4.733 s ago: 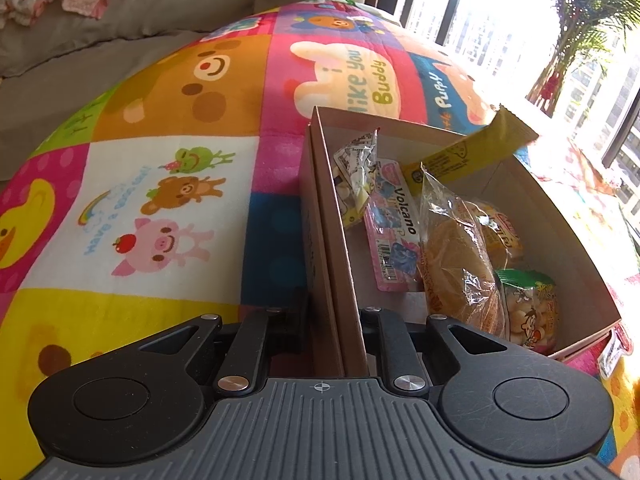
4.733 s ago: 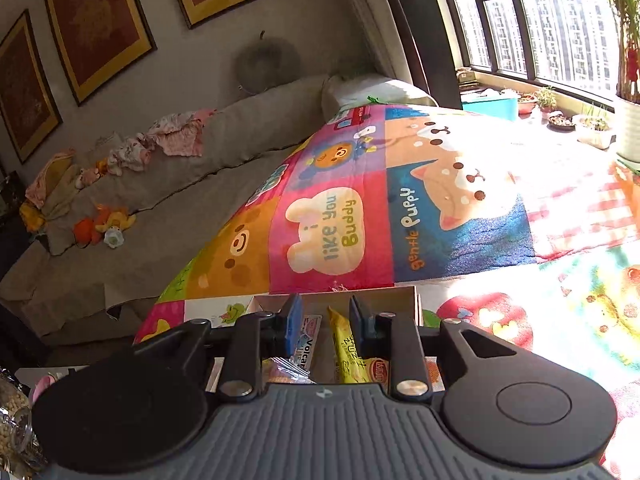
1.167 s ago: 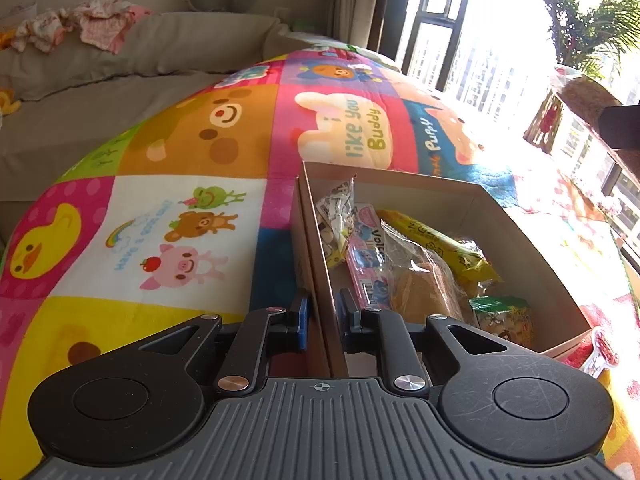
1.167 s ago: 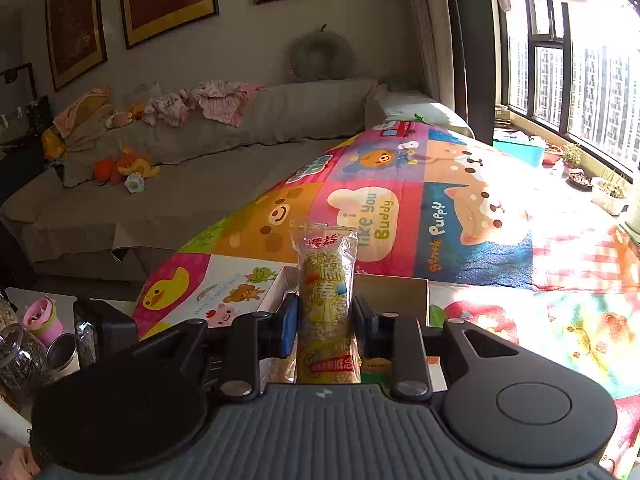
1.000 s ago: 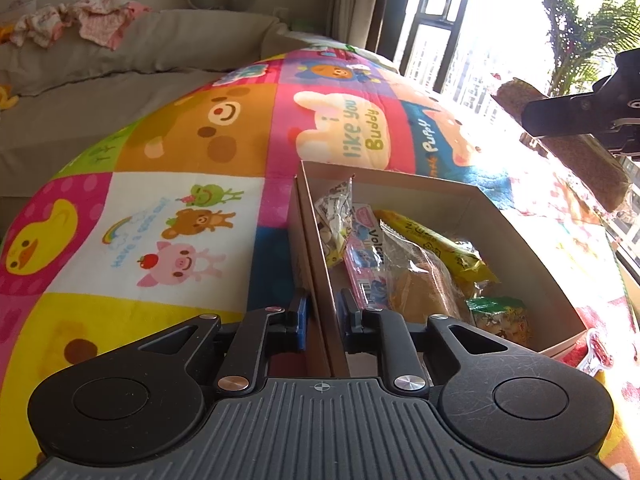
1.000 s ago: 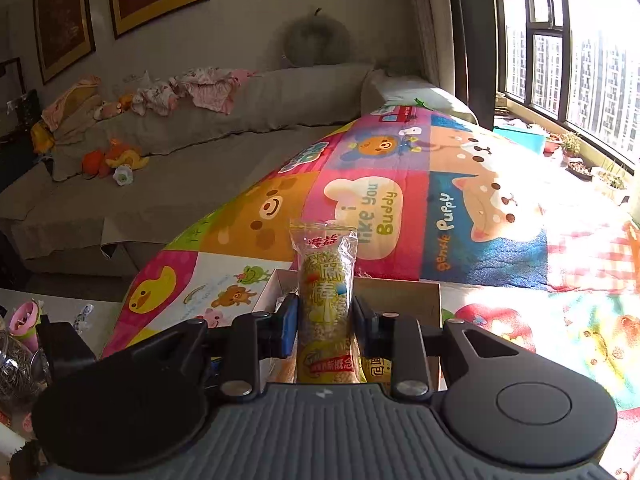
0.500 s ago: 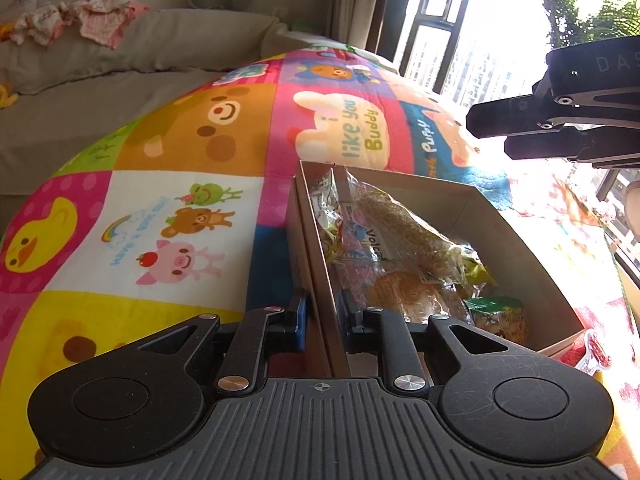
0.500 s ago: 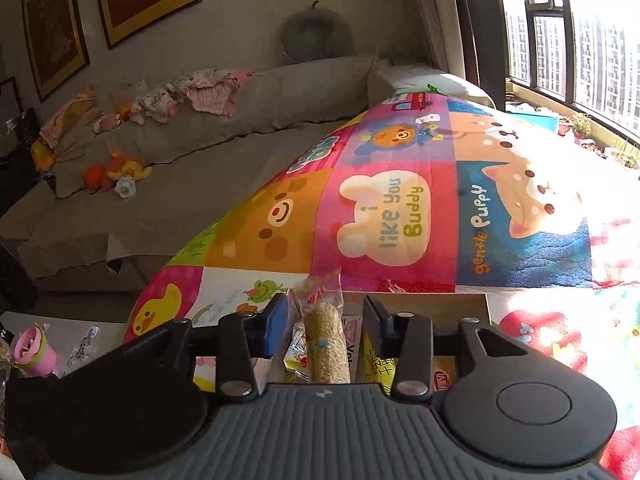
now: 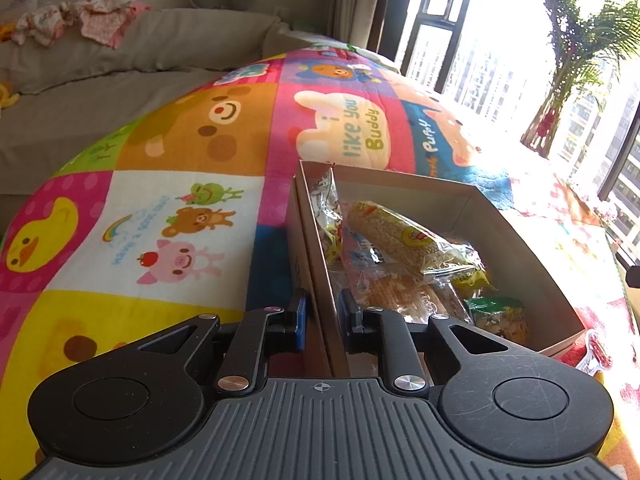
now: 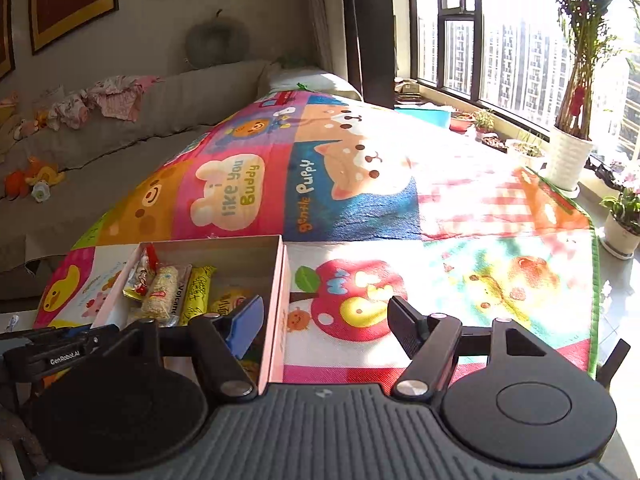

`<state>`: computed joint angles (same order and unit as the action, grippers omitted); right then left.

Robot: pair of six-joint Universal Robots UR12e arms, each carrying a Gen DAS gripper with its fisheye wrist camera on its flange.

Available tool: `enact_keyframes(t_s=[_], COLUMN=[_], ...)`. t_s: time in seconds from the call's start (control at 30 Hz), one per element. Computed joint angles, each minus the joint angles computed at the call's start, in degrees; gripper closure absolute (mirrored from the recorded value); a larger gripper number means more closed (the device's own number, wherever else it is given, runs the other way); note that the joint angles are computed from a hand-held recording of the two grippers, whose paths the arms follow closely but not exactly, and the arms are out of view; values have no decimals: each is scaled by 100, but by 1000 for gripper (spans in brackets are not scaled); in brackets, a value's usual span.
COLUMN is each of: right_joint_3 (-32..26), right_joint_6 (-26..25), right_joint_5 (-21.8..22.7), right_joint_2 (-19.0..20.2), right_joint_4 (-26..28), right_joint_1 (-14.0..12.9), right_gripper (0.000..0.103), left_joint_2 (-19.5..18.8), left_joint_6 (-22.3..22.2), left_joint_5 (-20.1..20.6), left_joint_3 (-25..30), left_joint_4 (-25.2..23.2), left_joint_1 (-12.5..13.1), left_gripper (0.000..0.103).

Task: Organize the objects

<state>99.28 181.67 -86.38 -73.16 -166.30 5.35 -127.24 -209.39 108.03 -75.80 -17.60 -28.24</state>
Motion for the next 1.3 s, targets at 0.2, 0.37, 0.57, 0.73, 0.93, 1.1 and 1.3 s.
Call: enact_keyframes(t_s=[0.2, 0.37, 0.57, 0.73, 0.93, 1.1, 1.3], right_joint_3=[405, 536, 404, 260, 451, 688, 958], right_joint_6=[643, 884, 1126, 617, -762, -943, -851], right_joint_5=[-193, -150, -134, -36, -51, -65, -556], right_joint_2=[-77, 26, 234, 359, 239, -17, -196], right_joint_4=[304, 331, 273, 220, 161, 318, 113], right_joint_1=[-252, -260, -190, -65, 113, 30, -56], right_gripper=[29, 25, 16, 19, 22, 23, 23], left_joint_2=[2, -4, -16, -11, -10, -10, -23], left_joint_6=[-2, 16, 24, 28, 27, 29, 28], left_joint_5=[46, 101, 147, 129, 134, 142, 170], left_joint_3=[17, 61, 84, 75, 72, 73, 92], left_joint_4=[-65, -168, -198, -183, -183, -186, -205], left_joint_1=[-17, -31, -44, -38, -38, -38, -47], left_gripper=[84, 84, 84, 84, 84, 84, 84])
